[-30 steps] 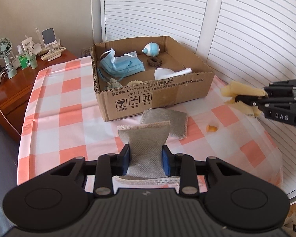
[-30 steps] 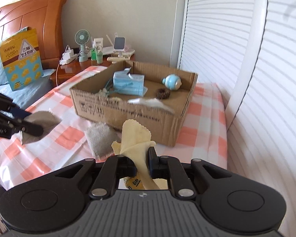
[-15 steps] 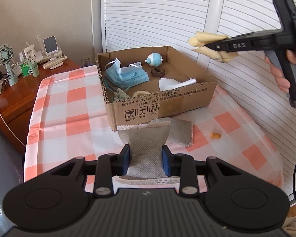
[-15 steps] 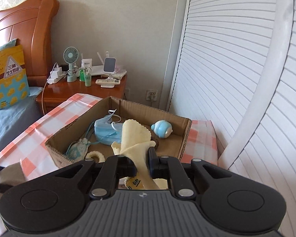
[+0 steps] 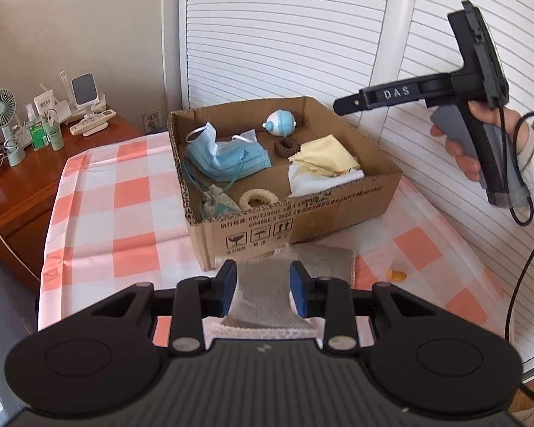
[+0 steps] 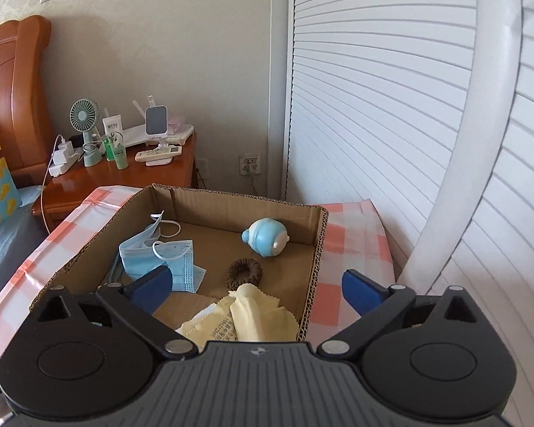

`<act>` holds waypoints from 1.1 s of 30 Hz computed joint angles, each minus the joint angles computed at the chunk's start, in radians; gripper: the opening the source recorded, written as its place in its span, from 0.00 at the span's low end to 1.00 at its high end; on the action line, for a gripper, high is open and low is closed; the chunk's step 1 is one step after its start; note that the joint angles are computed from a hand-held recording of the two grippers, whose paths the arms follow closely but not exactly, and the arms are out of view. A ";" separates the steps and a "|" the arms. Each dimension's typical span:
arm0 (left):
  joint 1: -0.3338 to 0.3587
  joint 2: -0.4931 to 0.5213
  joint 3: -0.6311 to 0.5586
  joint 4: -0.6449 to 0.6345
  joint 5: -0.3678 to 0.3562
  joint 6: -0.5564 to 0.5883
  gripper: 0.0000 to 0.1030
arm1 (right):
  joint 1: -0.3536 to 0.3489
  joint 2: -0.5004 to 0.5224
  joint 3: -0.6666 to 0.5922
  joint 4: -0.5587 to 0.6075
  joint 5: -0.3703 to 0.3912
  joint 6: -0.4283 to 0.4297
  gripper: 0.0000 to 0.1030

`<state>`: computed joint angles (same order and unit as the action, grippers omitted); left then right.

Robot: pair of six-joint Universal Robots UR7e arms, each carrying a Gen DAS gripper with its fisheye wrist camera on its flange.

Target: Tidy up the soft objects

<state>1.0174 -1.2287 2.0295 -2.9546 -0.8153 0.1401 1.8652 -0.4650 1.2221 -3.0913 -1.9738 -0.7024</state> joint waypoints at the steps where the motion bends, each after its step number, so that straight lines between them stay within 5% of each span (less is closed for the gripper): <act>1: 0.000 0.007 -0.012 -0.004 -0.002 0.015 0.30 | 0.000 -0.012 0.020 -0.004 -0.001 0.004 1.00; 8: 0.003 0.077 -0.122 -0.013 -0.004 0.118 0.31 | -0.006 -0.102 0.185 -0.069 0.013 0.059 1.00; 11: 0.004 0.081 -0.119 0.029 0.012 0.104 0.48 | -0.012 -0.135 0.256 -0.105 0.037 0.051 1.00; 13: 0.007 0.076 -0.095 0.040 0.020 0.067 0.68 | -0.013 -0.147 0.291 -0.139 0.033 0.037 1.00; 14: 0.011 0.072 -0.079 0.052 0.027 0.034 0.69 | -0.013 -0.151 0.304 -0.152 0.028 0.035 1.00; 19: 0.052 0.081 -0.059 0.178 0.052 -0.135 0.68 | -0.013 -0.161 0.360 -0.208 0.018 0.010 1.00; 26: 0.077 0.103 -0.064 0.221 0.065 -0.176 0.67 | -0.016 -0.188 0.429 -0.231 0.038 0.030 1.00; 33: 0.076 0.105 -0.057 0.188 0.053 -0.149 0.34 | -0.014 -0.202 0.460 -0.175 0.010 0.073 1.00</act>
